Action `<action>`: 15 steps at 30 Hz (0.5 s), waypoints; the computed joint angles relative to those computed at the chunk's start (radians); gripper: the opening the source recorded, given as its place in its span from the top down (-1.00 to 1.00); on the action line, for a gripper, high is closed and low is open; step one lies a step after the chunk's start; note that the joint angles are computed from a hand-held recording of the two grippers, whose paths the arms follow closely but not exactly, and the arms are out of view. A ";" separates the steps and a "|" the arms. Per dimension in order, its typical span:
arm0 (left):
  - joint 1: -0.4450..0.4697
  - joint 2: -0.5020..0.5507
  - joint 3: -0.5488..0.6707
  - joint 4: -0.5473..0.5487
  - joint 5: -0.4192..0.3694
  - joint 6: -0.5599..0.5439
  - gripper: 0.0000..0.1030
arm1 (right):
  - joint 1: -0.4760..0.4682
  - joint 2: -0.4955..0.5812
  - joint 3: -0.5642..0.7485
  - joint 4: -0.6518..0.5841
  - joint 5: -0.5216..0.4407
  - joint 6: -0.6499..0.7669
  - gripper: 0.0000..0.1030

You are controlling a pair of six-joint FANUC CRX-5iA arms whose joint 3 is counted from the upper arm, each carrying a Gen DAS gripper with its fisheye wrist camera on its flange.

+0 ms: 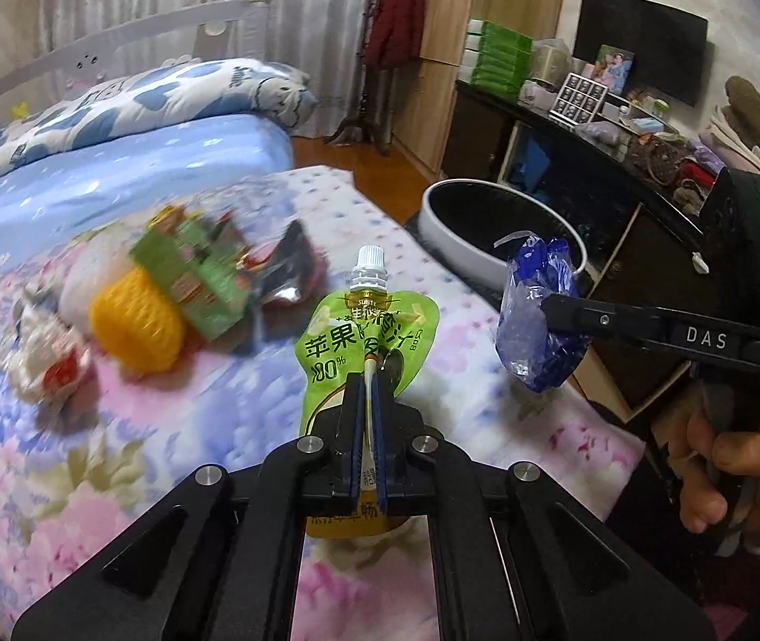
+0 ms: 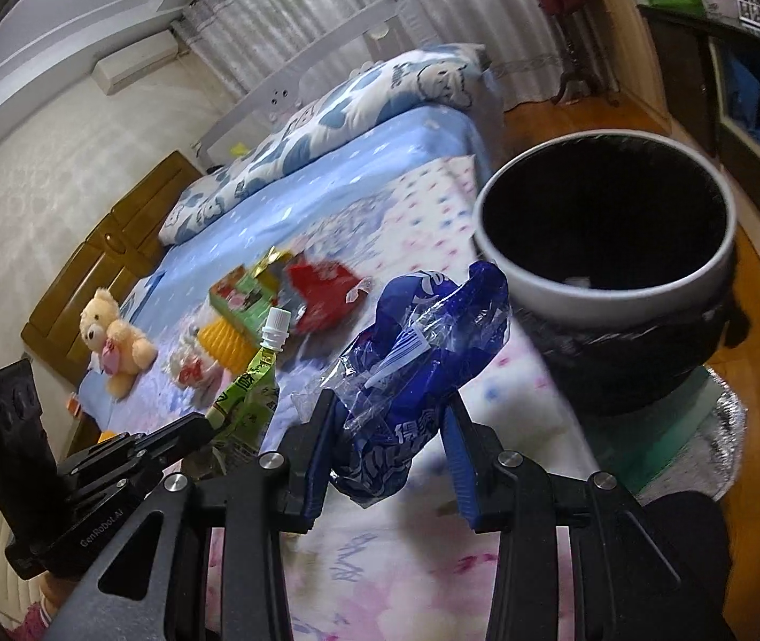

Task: Collect trash
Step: 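Move both held items over the bin and open both tools to release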

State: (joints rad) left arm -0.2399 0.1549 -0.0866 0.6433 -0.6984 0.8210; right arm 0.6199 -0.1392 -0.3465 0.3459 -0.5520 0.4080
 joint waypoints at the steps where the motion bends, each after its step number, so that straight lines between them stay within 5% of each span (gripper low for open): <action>1: -0.007 0.008 0.012 -0.004 -0.002 0.003 0.95 | -0.005 -0.006 -0.004 0.004 0.000 -0.002 0.25; 15: -0.083 0.127 0.184 -0.052 -0.034 0.052 0.95 | -0.106 -0.039 -0.007 -0.009 -0.004 0.031 0.25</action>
State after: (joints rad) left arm -0.3227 0.2817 0.0975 0.5912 -0.7324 0.8727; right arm 0.5144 -0.1785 -0.3538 0.3370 -0.5558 0.4388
